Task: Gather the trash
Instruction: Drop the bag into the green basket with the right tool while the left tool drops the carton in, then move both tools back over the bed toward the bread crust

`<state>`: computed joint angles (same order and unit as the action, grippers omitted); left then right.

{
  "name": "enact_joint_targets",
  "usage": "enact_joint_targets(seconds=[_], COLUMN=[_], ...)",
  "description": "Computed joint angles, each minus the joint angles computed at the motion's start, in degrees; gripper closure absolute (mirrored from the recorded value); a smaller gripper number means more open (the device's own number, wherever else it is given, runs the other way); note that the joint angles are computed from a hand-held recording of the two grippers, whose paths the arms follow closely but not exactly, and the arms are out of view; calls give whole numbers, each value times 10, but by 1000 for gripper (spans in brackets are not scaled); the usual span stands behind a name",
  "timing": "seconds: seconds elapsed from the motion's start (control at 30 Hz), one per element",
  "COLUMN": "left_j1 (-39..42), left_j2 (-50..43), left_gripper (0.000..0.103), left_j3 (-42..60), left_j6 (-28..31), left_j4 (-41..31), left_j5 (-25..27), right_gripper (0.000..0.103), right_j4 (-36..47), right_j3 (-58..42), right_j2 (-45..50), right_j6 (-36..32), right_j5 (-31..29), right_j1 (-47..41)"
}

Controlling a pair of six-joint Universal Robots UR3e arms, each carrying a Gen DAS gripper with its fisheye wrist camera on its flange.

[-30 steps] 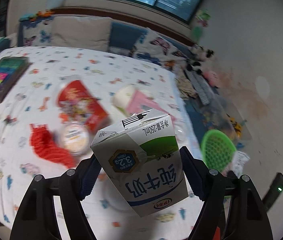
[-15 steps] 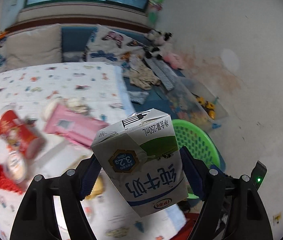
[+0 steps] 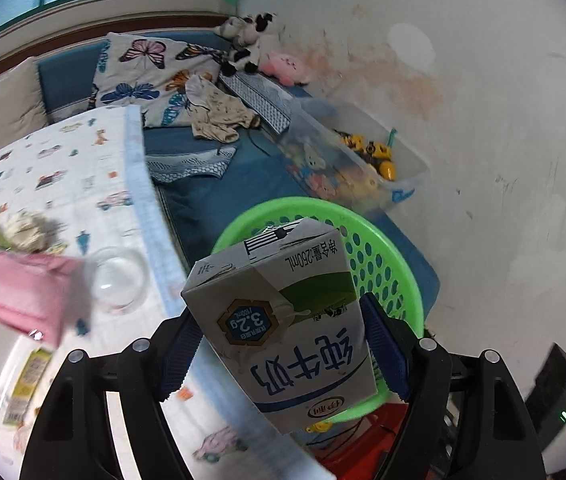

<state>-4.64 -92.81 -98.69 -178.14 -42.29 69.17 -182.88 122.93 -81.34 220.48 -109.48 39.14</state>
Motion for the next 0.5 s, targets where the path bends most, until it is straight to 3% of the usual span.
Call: enact_joint_targets(seconds=[0.13,0.23,0.33,0.5], left_j1=[-30,-45,-50,-31], left_j2=[-72,-110,-120,-74], left_gripper=[29,23,18,17], left_j3=[58,89,95,37], left_j6=[-7,-4,0,18], left_j4=[-10,-15,-10,11], left_j5=[17,19,14,-2], right_gripper=[31,31,31,31], right_j4=[-16,-26,-33,-27], right_j3=[25,37,42,33], right_j2=[-5,-5,-2,3], right_j6=[12,22,22,21], right_j5=[-3,-3,-2,-10], right_j1=[0,3,5,22])
